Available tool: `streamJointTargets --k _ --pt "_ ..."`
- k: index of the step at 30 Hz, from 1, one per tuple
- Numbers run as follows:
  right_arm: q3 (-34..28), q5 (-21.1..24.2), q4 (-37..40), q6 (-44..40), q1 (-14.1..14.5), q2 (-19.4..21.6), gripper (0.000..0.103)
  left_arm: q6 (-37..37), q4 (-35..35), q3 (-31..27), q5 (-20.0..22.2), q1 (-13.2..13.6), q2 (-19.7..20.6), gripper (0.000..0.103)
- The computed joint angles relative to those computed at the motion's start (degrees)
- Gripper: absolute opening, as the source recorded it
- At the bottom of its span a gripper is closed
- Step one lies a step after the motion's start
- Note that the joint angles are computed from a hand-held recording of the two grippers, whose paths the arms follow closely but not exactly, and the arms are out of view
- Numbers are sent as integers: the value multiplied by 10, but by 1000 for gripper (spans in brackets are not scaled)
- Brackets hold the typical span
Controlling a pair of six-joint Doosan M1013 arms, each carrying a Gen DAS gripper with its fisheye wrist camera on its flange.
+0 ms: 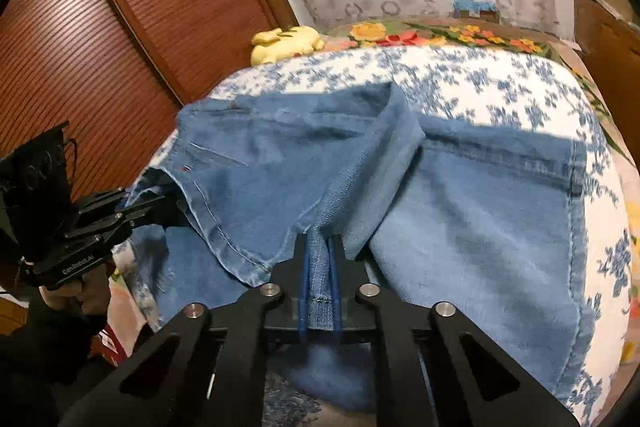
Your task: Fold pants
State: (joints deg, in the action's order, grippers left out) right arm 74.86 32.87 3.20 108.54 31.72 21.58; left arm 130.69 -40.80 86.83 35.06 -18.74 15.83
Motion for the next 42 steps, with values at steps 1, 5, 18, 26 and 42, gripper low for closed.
streamJointTargets --k 1,5,18,26,42 --pt "-3 -2 -1 -3 0 -1 7 8 -10 3 -4 2 -4 9" --pt "-18 -18 -6 -28 3 -5 5 40 -49 17 -22 11 -27 8" --pt "-153 -3 31 -152 29 55 4 83 -111 61 -79 51 -84 8" --pt "-246 28 52 -180 32 122 4 33 -74 78 -89 67 -89 8" --pt "-625 249 -21 -136 45 350 4 -143 75 79 -68 81 -54 13"
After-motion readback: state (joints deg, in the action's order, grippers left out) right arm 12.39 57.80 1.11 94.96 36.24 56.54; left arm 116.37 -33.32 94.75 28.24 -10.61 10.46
